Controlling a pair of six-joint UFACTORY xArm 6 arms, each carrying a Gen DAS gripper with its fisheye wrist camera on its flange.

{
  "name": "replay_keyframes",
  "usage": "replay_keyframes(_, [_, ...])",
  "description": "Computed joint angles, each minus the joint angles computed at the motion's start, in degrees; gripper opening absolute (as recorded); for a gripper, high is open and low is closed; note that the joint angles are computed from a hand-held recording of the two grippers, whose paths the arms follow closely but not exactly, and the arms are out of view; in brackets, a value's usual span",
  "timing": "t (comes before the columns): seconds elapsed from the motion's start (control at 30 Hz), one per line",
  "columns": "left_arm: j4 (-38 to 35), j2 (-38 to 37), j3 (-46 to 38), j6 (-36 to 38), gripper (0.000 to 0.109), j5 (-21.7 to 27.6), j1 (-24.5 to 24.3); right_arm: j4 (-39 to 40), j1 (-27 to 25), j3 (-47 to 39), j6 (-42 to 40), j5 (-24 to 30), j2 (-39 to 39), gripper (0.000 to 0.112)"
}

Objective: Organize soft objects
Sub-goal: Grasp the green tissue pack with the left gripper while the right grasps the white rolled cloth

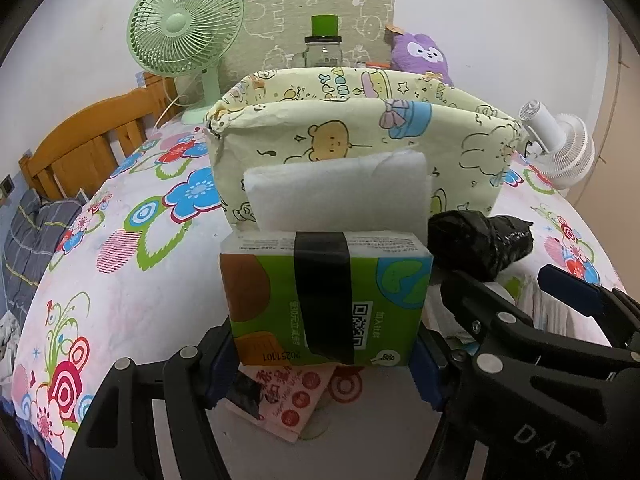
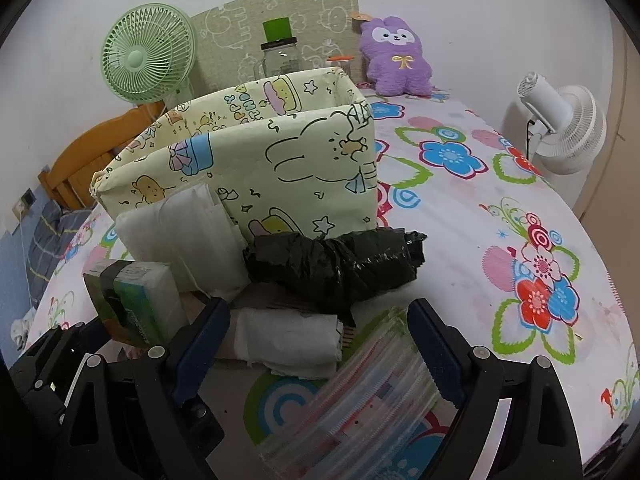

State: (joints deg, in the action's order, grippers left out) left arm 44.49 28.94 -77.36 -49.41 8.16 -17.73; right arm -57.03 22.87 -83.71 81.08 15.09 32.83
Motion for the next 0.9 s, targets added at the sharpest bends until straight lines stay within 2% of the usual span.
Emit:
replay_keyframes(0.37, [-1.07, -0.49, 1.34, 1.18, 0.074, 0.49, -0.12, 1.92, 0.67, -0.31, -2.86, 0.88, 0.77, 0.091])
replay_keyframes(0.43, [-0.91, -0.30, 1.17, 1.14, 0.074, 0.57, -0.19, 2.36, 0.69, -0.64, -3.48, 0.73, 1.12, 0.089])
replay_keyframes(0.5, [0.04, -0.31, 1.19, 0.53, 0.074, 0.37, -0.11, 3.46, 1.06, -1.41, -4.98, 1.95, 1.53, 0.080])
replay_keyframes(0.57, [-1.02, -0.45, 1.50, 1.47, 0.074, -0.12, -0.01, 3.47, 1.20, -1.58, -5.08, 2.24, 1.52, 0.078])
replay_keyframes(0.77, [-3.19, -0.71, 2.31, 3.59, 0.074, -0.85, 0.15, 8.02, 1.32, -1.47, -10.24, 0.23, 1.80, 0.057])
replay_keyframes(0.9, [-2.85, -0.70, 2.65, 3.38, 0.074, -0.94, 0.49, 13.76, 1.76, -1.97, -15.56, -0.77, 2.80, 0.056])
